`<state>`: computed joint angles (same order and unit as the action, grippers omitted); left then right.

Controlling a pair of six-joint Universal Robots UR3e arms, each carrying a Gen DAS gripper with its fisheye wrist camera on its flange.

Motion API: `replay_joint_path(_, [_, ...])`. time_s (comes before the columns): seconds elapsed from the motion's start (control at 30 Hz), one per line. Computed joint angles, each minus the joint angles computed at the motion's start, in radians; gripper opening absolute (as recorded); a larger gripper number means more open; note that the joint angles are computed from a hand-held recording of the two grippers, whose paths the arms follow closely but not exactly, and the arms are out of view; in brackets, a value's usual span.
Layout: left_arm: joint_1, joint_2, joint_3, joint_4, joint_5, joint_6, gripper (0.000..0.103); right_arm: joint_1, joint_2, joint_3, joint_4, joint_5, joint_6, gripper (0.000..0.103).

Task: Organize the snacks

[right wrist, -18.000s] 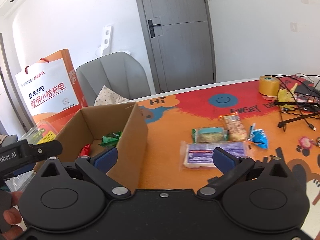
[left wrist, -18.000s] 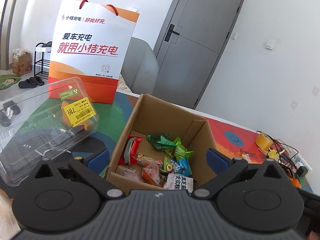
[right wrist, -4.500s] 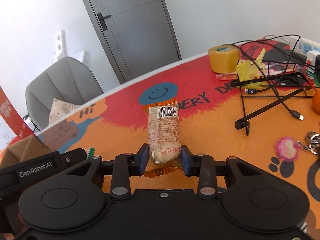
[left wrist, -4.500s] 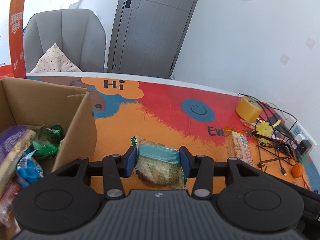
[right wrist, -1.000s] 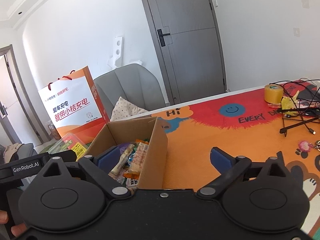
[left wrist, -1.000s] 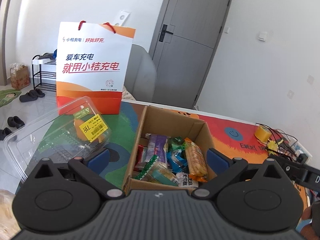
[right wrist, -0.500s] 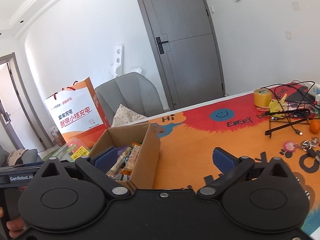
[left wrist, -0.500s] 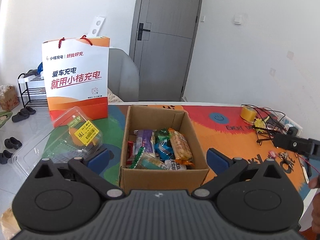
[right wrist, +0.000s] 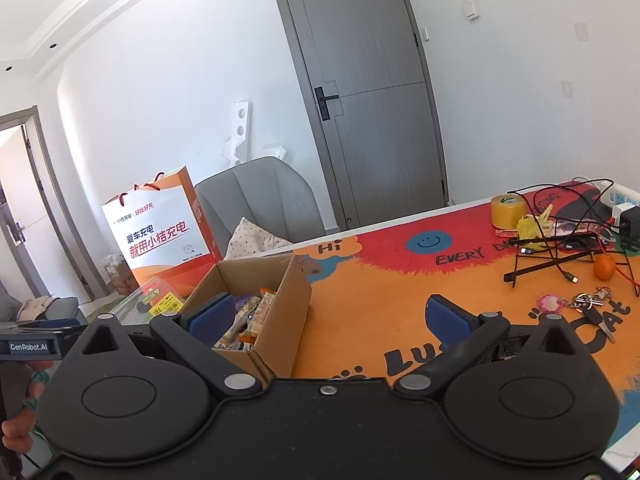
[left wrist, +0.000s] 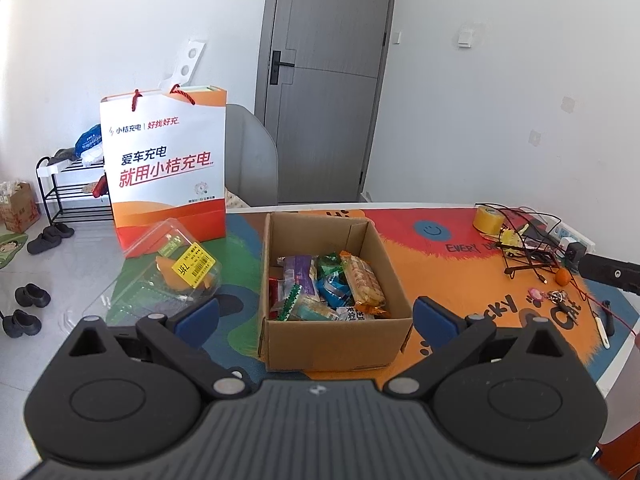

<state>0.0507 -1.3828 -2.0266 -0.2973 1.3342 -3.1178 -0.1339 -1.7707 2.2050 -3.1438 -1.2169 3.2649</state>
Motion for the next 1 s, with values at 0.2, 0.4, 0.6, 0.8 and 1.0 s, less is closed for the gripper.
replay_joint_path(0.2, [0.052, 0.097, -0.064, -0.021, -0.048, 0.031, 0.102, -0.014, -0.092, 0.047, 0.055, -0.007, -0.031, 0.103])
replay_joint_path(0.4, [0.103, 0.147, -0.096, -0.067, -0.094, 0.059, 0.102, -0.029, -0.175, 0.084, 0.116, 0.018, -0.069, 0.103])
replay_joint_path(0.6, [0.145, 0.213, -0.122, -0.111, -0.133, 0.087, 0.102, -0.069, -0.255, 0.093, 0.189, 0.068, -0.077, 0.103])
replay_joint_path(0.8, [0.164, 0.23, -0.122, -0.138, -0.153, 0.096, 0.102, -0.095, -0.295, 0.097, 0.233, 0.113, -0.108, 0.103])
replay_joint_path(1.0, [0.165, 0.237, -0.126, -0.145, -0.167, 0.112, 0.102, -0.108, -0.311, 0.096, 0.269, 0.134, -0.114, 0.103])
